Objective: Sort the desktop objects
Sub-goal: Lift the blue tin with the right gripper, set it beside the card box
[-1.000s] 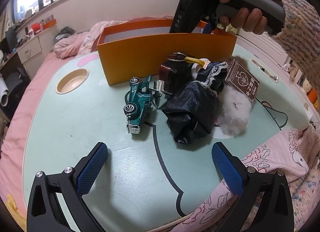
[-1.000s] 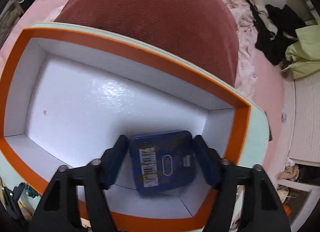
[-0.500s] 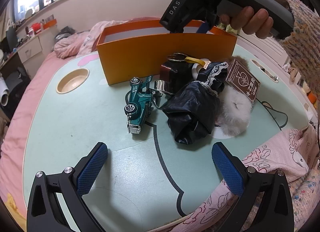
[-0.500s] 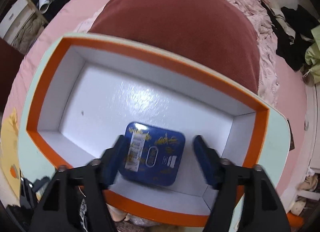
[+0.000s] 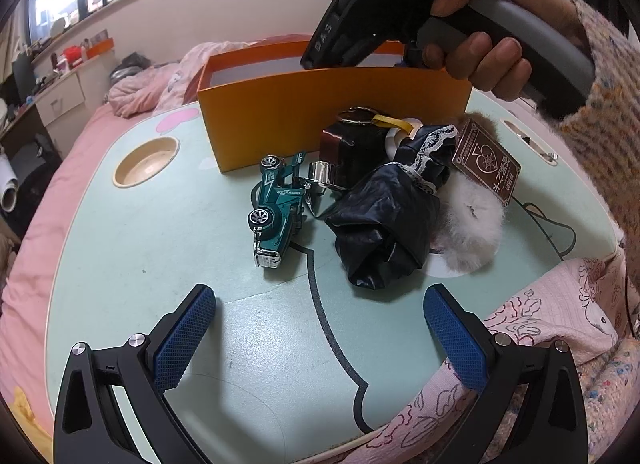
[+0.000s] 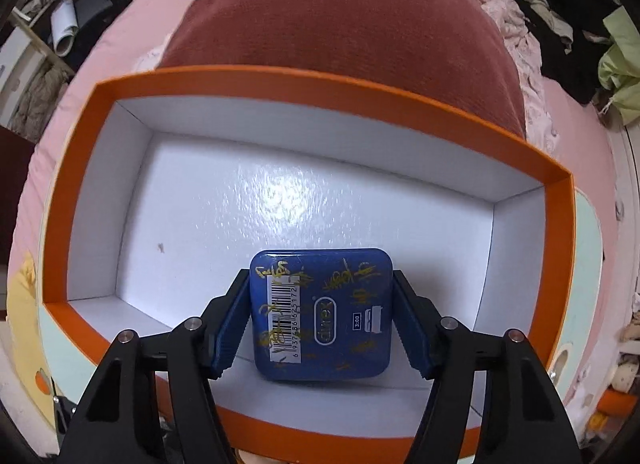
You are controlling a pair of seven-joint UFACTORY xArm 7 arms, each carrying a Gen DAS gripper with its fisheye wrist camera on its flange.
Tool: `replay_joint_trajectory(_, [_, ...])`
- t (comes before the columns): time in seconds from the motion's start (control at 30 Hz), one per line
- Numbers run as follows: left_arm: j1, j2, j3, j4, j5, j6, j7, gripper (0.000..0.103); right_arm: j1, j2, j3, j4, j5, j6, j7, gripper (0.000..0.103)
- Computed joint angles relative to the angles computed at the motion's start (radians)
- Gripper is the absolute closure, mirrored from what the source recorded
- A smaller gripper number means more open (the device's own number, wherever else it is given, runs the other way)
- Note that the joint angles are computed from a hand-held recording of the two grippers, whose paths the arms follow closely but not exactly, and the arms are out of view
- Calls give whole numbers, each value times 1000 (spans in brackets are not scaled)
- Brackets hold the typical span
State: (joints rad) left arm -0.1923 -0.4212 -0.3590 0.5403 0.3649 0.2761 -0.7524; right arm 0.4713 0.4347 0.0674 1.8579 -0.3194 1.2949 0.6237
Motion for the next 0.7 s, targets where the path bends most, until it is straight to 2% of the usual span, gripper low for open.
replay_joint_trajectory(0.1, [-5, -8, 6, -7, -3, 0, 3, 0, 25, -114, -8, -142, -95, -154, 89, 36])
replay_joint_trajectory(0.23, [-6, -10, 8, -10, -8, -2, 10, 0, 44, -296, 7, -336, -325, -339, 252, 36])
replay_joint_trajectory(0.3, [-5, -10, 7, -10, -9, -2, 11, 0, 42, -386, 35, -419, -413, -376, 333, 36])
replay_joint_trajectory(0.37, [-5, -11, 7, -10, -10, -2, 12, 0, 29, -473, 67, -502, -457, -398, 383, 36])
replay_joint_trajectory(0.43, [-6, -12, 9, -12, -12, -4, 16, 0, 7, -571, 86, -605, -429, -430, 374, 36])
replay_joint_trajectory(0.53, [-5, -11, 8, -11, -14, -3, 17, 0, -3, -726, 102, -774, -315, -421, 335, 36])
replay_joint_trajectory(0.7, [-7, -14, 12, -15, -19, -6, 26, 0, -53, -833, 55, -965, -160, -417, 217, 36])
